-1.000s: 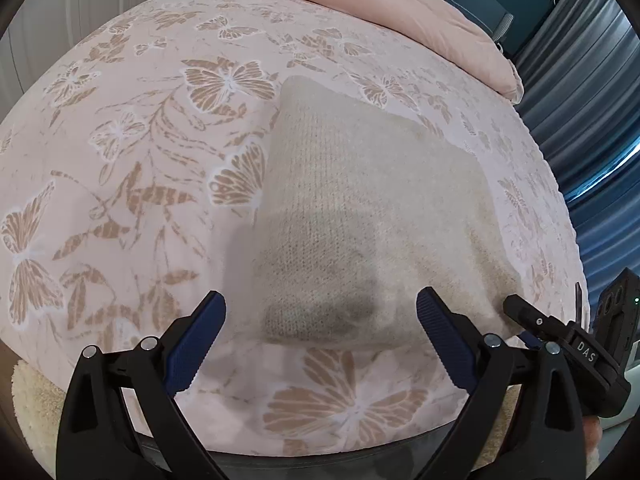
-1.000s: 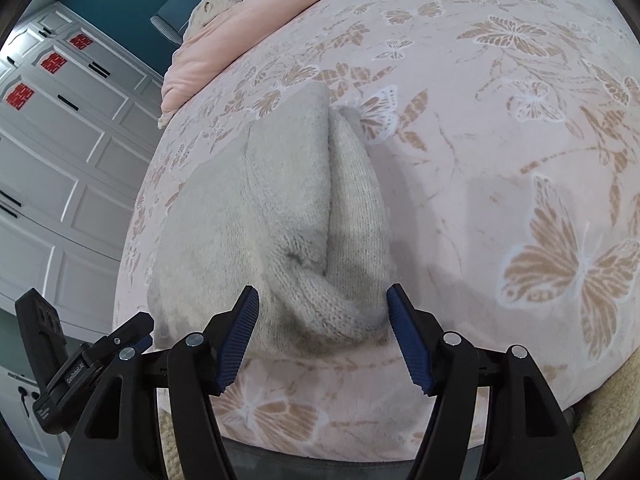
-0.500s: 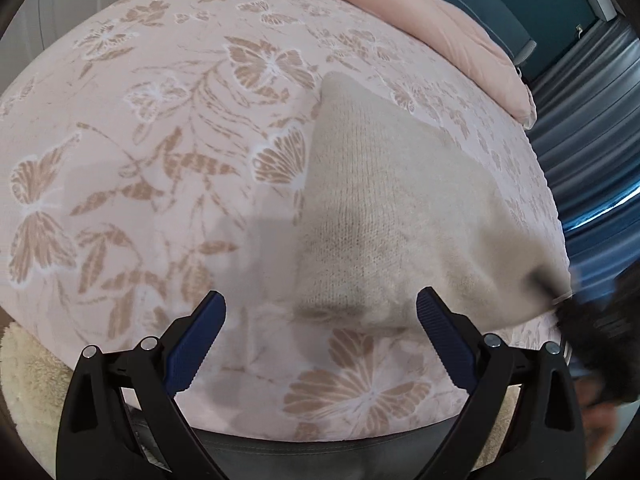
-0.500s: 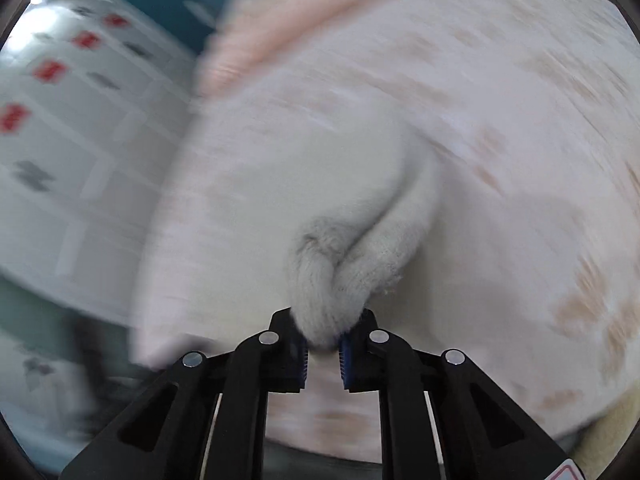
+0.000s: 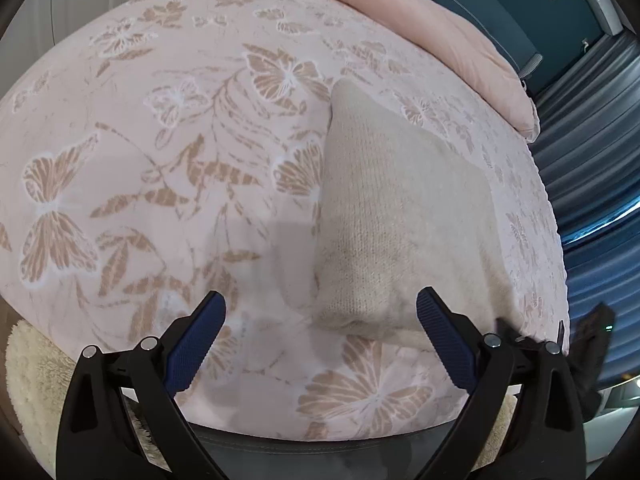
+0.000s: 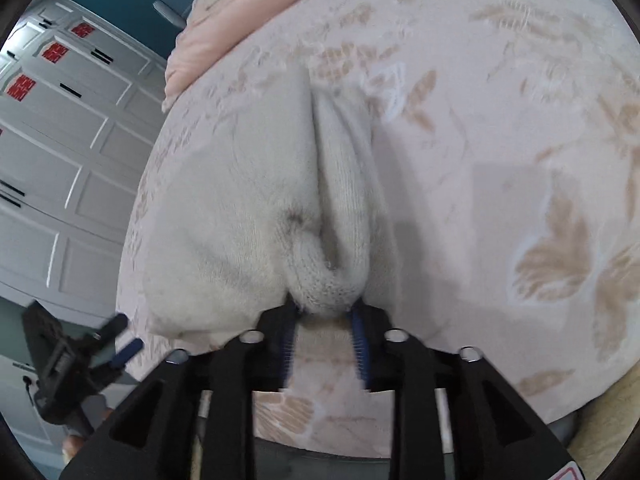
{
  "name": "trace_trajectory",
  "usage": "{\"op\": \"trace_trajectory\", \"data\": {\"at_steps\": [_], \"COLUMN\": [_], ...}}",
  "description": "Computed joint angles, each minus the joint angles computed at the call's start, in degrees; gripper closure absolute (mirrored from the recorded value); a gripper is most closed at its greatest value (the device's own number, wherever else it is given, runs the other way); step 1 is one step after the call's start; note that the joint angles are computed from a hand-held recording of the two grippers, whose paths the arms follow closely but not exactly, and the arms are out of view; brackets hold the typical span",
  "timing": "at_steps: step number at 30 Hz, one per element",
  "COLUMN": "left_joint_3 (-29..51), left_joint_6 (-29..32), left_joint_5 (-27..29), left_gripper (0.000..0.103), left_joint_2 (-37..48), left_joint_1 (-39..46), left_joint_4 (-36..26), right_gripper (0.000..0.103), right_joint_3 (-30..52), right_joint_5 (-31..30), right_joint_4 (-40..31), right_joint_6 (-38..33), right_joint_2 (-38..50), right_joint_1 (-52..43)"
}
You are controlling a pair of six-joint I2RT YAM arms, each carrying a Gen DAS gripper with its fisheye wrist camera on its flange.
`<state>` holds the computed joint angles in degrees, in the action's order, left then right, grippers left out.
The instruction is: Fold small clothes
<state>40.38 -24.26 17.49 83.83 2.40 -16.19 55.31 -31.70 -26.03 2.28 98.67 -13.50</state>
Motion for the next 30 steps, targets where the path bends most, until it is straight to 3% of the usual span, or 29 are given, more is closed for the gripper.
{"op": "trace_trajectory", "data": {"at_steps": [2, 3, 8, 12, 15, 16, 17, 19, 20, 24, 27, 30], "left_joint_3": [0.64, 1.10, 2.17, 0.85, -0.90, -1.32, -1.28, 0.73, 2.26, 3.68, 3.33, 3.63], "left_joint_6": [-0.40, -0.84, -2.12, -0.90, -2.37, -3.27, -3.67, -2.63, -1.83, 0.78, -1.23, -1.43], "left_joint_5": [1.18, 2.21, 3.25, 5.98, 9.58, 8.24, 5.37, -1.80, -7.65, -16.29, -15.29, -13.88], "left_gripper": [0.009, 0.009, 0.009, 0.008, 0.008, 0.008, 0.008, 0.009, 0.015, 0.026, 0.026, 0.025], "left_joint_2": [1.25, 1.96, 2.55, 0.35, 0.96, 1.31, 2.69, 6.01, 7.76, 7.97, 7.43, 9.62], "left_joint_1": [0.24, 0.42, -0.67, -3.25, -6.43, -7.65, -9.48, -11.97, -13.39, -12.96, -8.10, -5.91], "left_joint_4": [0.27, 0.51, 0.28, -0.57, 1.23, 2.18, 3.23, 1.91, 0.05, -1.71, -0.67, -0.31], "right_gripper": [0.048, 0.048, 0.048, 0.048, 0.063, 0.085, 0.091, 0.091, 0.092, 0.093, 0.094, 0.094], "right_joint_3": [0.91, 2.02, 3.19, 5.12, 5.47, 6.45, 7.34, 7.90, 8.12, 11.19, 9.27, 2.71], "right_joint_5": [0.36, -0.75, -4.64, -0.05, -3.84, -6.31, -7.76, -9.76, -11.08, -17.11, -19.96, -10.07], "right_joint_4": [0.49, -0.36, -1.94, -4.12, -3.14, -3.85, -4.55, -4.43, -5.03, -7.10, -5.23, -4.53], "right_joint_6": [0.46, 0.65, 2.41, 1.69, 5.44, 6.58, 7.33, 8.79, 8.54, 9.51, 9.53, 4.39], "right_joint_2": [0.90, 2.16, 2.05, 3.68, 6.80, 8.37, 9.19, 7.82, 6.62, 1.74, -4.02, -4.13], "right_joint_1": [-1.43, -2.10, -2.19, 3.57, 3.60, 3.39, 3.17, 3.21, 3.16, 3.12, 2.30, 1.56]}}
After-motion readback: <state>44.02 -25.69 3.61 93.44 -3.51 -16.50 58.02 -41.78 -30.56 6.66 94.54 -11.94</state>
